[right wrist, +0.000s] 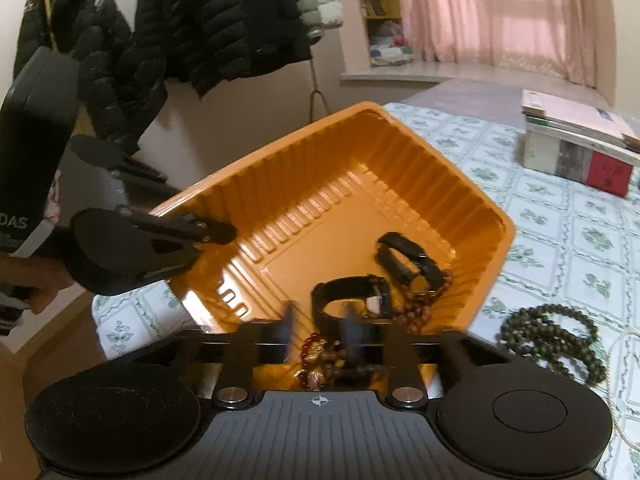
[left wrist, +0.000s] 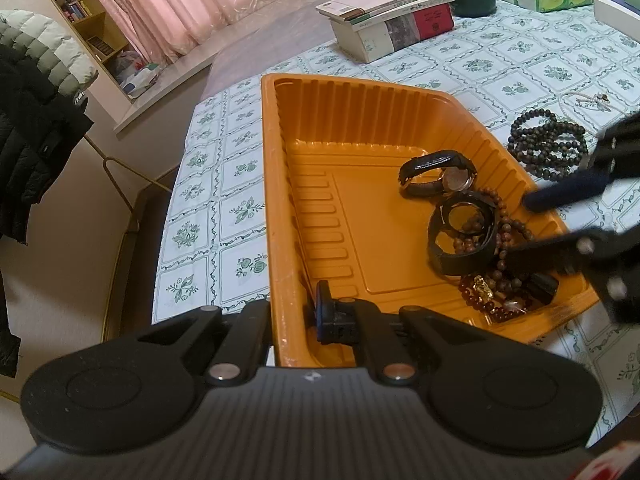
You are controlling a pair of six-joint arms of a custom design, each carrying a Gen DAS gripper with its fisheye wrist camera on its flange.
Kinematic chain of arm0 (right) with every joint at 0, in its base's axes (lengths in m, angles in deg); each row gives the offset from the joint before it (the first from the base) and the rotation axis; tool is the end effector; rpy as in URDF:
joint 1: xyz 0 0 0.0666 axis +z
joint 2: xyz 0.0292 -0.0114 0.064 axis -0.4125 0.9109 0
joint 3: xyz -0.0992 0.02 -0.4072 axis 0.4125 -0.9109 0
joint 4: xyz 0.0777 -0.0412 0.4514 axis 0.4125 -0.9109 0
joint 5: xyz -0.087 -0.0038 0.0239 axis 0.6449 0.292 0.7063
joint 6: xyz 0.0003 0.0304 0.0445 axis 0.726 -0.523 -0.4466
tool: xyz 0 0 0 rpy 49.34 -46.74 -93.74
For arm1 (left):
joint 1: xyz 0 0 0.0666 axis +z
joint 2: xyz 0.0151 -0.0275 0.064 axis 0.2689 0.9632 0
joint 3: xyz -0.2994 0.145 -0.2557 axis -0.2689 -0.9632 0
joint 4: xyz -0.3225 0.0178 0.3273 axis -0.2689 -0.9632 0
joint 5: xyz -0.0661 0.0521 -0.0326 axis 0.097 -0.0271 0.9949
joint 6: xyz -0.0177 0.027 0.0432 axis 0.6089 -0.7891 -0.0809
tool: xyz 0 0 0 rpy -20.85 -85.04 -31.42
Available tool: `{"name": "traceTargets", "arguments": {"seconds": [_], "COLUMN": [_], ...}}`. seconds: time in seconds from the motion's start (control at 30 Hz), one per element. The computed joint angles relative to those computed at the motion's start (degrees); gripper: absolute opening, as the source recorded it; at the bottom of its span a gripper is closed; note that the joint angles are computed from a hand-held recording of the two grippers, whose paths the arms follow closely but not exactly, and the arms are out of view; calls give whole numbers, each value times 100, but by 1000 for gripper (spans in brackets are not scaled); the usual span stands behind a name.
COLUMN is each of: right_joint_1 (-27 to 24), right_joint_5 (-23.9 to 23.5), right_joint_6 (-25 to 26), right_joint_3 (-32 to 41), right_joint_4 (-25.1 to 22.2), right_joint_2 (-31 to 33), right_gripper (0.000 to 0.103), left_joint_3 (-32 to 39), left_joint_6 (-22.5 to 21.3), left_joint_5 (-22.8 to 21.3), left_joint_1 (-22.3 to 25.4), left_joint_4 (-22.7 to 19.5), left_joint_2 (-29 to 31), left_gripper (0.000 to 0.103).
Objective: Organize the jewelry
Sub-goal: 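Carry the gold earring into the orange tray and open the right gripper, then pinch the small pearl earring on the tablecloth with the right gripper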
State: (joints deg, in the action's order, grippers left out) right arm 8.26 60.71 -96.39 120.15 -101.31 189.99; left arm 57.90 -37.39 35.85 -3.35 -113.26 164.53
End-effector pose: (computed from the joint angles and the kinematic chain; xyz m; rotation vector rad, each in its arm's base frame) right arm 0.5961 0.3738 0.5579 -0.0895 2.2130 0.3553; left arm 0.7089 -0.2433 0.5943 1.0839 2.1114 0.1563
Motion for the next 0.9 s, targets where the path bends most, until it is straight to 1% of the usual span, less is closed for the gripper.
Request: {"name": "traceTargets", "arguments": {"seconds": [0.07, 0.17, 0.33, 0.43, 0.57, 0.67, 0.77, 0.9], "right_joint_1": [-6, -27, -132, -236, -457, -665, -870, -1132], "right_joint_5": [121, 343, 838, 1239, 1739, 1914, 2062, 2084], "right_joint_6": [-56, -141, -540, -899, -1424, -1646, -1748, -1763], "right_joint_3": [-200, -435, -1091, -1499, -1949, -2250, -2484, -2682], "right_joint_4": [147, 193, 211, 54, -355, -563, -693, -699], "right_joint_2": [-141, -336, -845, -1163, -1553, -1808, -1998, -2122], "right_gripper": [50, 50, 51, 51, 51, 51, 51, 50], "left_joint_3": [-8, 3, -17, -44, -90, -103, -144, -126], "left_joint_6": [-7, 0, 6, -2, -8, 2, 26, 46], "left_joint_5": [-1, -6, -14, -25, -39, -45, -72, -91], "left_joint_1": [2, 2, 3, -2, -10, -15, -24, -29], "left_joint_4": [8, 1, 10, 36, 76, 89, 116, 99], "left_joint_2": [-2, 1, -9, -22, -51, -59, -84, -80], "left_gripper": [4, 4, 4, 4, 4, 4, 4, 4]}}
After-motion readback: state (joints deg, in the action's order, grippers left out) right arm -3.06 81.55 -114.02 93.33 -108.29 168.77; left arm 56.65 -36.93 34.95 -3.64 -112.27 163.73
